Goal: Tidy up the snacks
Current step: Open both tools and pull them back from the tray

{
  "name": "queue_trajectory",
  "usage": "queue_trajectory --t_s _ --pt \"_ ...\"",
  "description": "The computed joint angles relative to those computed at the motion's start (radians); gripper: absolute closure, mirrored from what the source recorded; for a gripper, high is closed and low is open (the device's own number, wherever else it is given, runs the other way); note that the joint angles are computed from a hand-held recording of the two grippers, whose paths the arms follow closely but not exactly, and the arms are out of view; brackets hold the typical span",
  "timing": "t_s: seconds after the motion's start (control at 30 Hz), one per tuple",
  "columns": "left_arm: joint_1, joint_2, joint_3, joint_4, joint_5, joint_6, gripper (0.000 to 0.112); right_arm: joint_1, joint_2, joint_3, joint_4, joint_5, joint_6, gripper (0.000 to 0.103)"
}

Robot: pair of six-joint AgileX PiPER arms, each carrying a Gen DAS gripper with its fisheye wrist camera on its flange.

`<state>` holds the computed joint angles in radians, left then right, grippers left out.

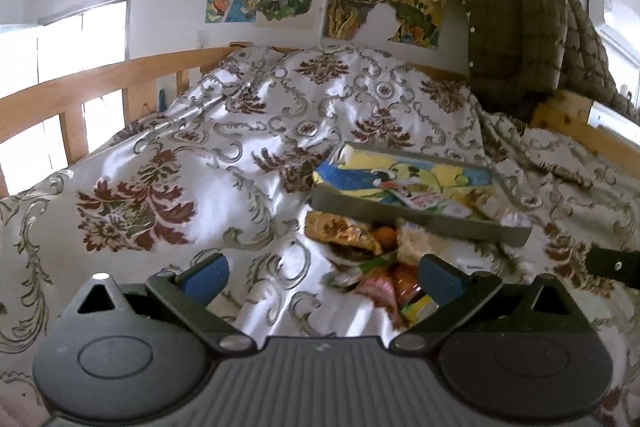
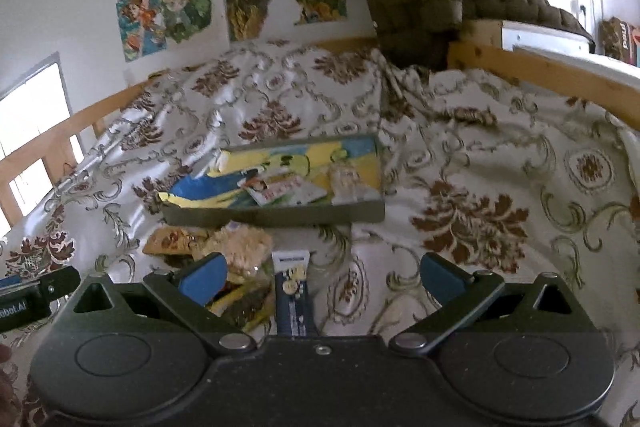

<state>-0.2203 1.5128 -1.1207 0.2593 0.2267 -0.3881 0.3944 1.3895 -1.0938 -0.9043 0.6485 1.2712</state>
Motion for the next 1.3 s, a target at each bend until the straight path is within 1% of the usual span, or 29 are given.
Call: queue_trajectory --t_s 0.1,0.17,0.23,0.3,0.4,0.57,0.8,0.93,1.3 --pt "-0.001 0.001 -0.003 0.015 0.014 -0.030 0.009 0.017 0.003 0.003 -0.003 0.018 0.003 0.001" --pt "-0.002 0.000 0.001 0.059 0.019 -0.076 0.009 0.025 0.007 0.005 0.000 0.023 -0.004 0.001" --pt "-0.010 0.009 -0.007 0.125 0.041 -0.130 0.009 0.031 0.014 0.000 0.011 0.031 -0.016 0.001" --pt "-0.016 0.025 -0.024 0.142 0.075 -0.141 0.009 0.036 0.025 -0.006 0.015 0.039 -0.019 0.001" --pt "-0.019 0.041 -0.045 0.149 0.109 -0.145 0.009 0.040 0.040 -0.011 0.029 0.035 -0.046 0.001" --pt "-0.016 0.045 -0.043 0.155 0.112 -0.146 0.009 0.035 0.060 -0.018 0.074 0.013 -0.085 0.001" --pt "-0.029 0.055 -0.055 0.206 0.143 -0.180 0.009 0.020 0.081 -0.030 0.166 -0.012 -0.162 0.001" --pt "-0.035 0.063 -0.067 0.216 0.162 -0.182 0.009 0.024 0.091 -0.035 0.195 -0.016 -0.199 0.001" --pt "-0.028 0.090 -0.103 0.147 0.202 -0.115 0.009 0.032 0.120 -0.052 0.259 -0.031 -0.300 0.001"
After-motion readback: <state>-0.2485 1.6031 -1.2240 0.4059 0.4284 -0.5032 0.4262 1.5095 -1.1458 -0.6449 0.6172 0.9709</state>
